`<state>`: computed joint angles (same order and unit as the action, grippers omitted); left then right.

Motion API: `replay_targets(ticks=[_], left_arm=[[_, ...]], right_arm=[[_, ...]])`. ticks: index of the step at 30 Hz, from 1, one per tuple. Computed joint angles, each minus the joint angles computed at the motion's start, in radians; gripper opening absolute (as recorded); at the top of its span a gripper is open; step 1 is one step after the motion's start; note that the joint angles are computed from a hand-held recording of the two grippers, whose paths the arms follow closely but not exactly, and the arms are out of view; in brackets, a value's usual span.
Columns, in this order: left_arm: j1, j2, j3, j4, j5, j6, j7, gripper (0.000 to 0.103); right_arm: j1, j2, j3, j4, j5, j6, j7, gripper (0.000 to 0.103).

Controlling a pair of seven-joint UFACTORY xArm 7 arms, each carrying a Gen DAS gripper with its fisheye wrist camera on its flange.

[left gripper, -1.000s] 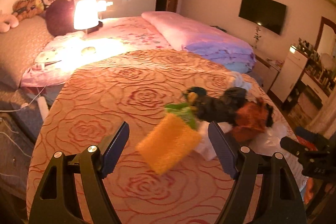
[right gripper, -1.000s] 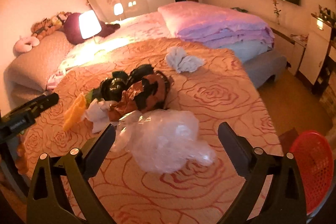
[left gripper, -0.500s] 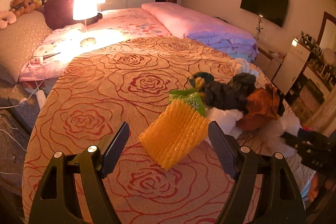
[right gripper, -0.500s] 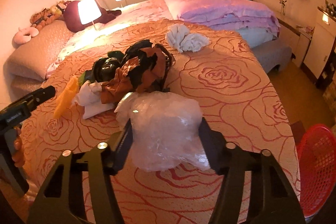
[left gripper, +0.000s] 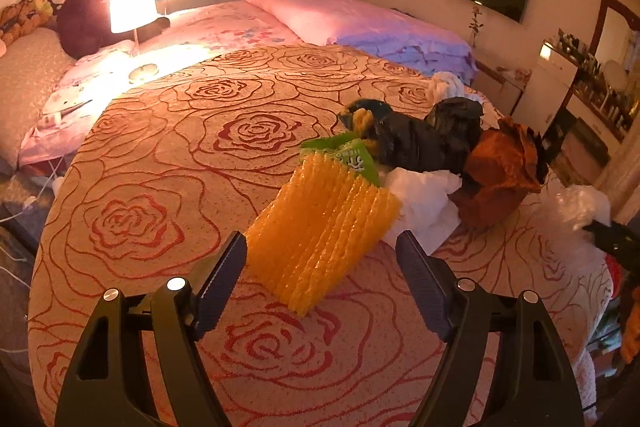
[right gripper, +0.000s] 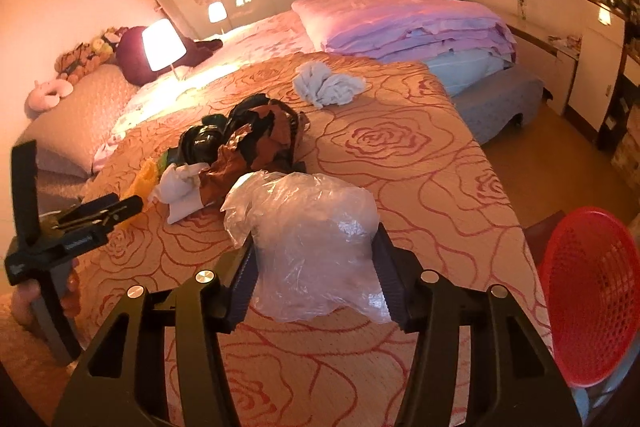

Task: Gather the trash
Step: 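Grasp the yellow mesh sleeve with the left tool while the right tool grasps the clear bubble-wrap bag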

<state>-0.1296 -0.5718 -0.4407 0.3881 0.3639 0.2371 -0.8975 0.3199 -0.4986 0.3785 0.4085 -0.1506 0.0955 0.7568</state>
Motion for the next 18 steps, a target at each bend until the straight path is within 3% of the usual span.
replay_targets(ticks=[1,2,4,8,12,18], left_arm=[[0.003,0.008,-0.002,0.002,0.005,-0.006,0.003,0.068],[0.003,0.015,0.001,0.003,0.007,-0.01,0.009,0.058],[0.013,0.016,-0.012,0.003,0.02,-0.005,0.007,0.054],[-0.02,0.012,0.017,-0.003,0.008,-0.015,0.037,0.028],[-0.036,0.001,0.024,-0.008,-0.01,-0.012,0.051,0.018],[-0.072,-0.062,0.052,-0.021,-0.049,-0.003,0.082,0.013]], right_arm=[[0.002,-0.006,-0.002,-0.005,0.003,0.001,0.002,0.052],[0.005,-0.009,-0.005,-0.007,0.005,0.002,0.002,0.052],[0.009,-0.013,-0.009,-0.013,0.009,0.003,0.005,0.052],[0.017,-0.013,-0.015,-0.015,0.016,0.003,0.005,0.052],[0.015,-0.018,-0.014,-0.019,0.016,-0.004,0.006,0.052],[0.006,-0.049,-0.007,-0.037,0.021,-0.01,0.019,0.052]])
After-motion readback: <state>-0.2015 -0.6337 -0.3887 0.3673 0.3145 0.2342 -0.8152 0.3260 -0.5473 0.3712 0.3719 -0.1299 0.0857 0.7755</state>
